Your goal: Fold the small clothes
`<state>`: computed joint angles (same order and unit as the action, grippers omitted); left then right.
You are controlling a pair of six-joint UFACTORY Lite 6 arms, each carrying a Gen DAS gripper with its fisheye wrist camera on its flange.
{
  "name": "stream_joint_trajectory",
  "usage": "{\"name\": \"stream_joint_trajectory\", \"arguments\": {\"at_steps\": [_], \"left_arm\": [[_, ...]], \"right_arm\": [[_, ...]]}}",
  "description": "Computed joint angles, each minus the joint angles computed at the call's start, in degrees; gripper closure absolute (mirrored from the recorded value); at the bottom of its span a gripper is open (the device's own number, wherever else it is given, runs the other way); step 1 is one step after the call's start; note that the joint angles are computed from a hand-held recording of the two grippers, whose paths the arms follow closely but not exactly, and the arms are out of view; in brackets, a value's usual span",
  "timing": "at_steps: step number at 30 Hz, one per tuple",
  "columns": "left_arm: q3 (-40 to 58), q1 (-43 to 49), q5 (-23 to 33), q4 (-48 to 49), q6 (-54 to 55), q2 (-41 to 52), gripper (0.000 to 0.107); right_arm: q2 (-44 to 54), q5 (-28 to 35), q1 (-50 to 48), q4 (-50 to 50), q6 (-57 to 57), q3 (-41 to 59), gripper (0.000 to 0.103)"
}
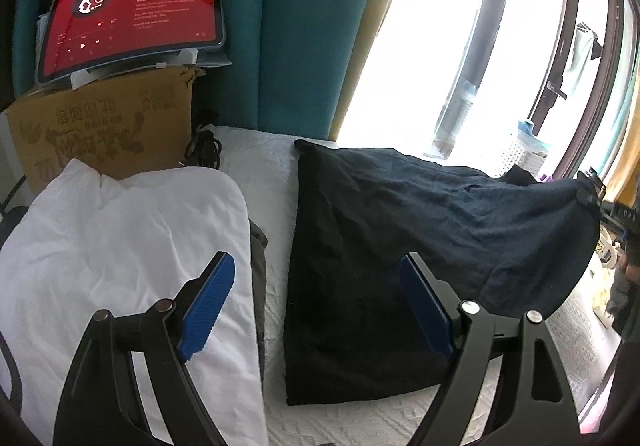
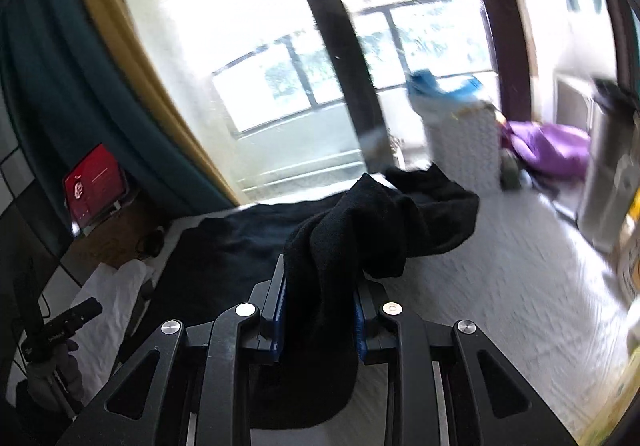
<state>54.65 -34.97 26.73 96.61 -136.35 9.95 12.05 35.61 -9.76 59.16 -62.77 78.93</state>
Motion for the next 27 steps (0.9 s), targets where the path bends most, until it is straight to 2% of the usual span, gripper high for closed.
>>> {"name": "stream_joint_trajectory", "arguments": {"at_steps": [7, 15, 23, 25, 27], "left_arm": [[-5.45, 1.73, -0.98, 6.91, -6.59, -4.46, 0.023], [-12.07, 3.17, -0.8, 9.64, -9.3, -10.37, 0.023], [-17.22, 5.63, -1.36, 12.43, -12.81, -13.93, 0.023], [-17.88, 6.14, -1.55, 12.73, -13.11, -14.37, 0.023], [-18.61, 6.2, -1.51, 12.04, -12.47, -15.27, 0.023]], "right_arm": [[3.31, -4.59, 12.97, -6.74, 7.35, 6.05, 0.076], [14.14, -8.33, 28.76, -16.37, 16.36, 13.98, 0.076], [22.91, -11.78, 40.76, -26.26, 23.22, 13.86, 0.076], [23.73, -11.95, 42.61, -28.31, 24.33, 13.49, 0.076], [24.35, -9.0, 43.48, -26.69, 22.09, 13.53, 0.076]]}}
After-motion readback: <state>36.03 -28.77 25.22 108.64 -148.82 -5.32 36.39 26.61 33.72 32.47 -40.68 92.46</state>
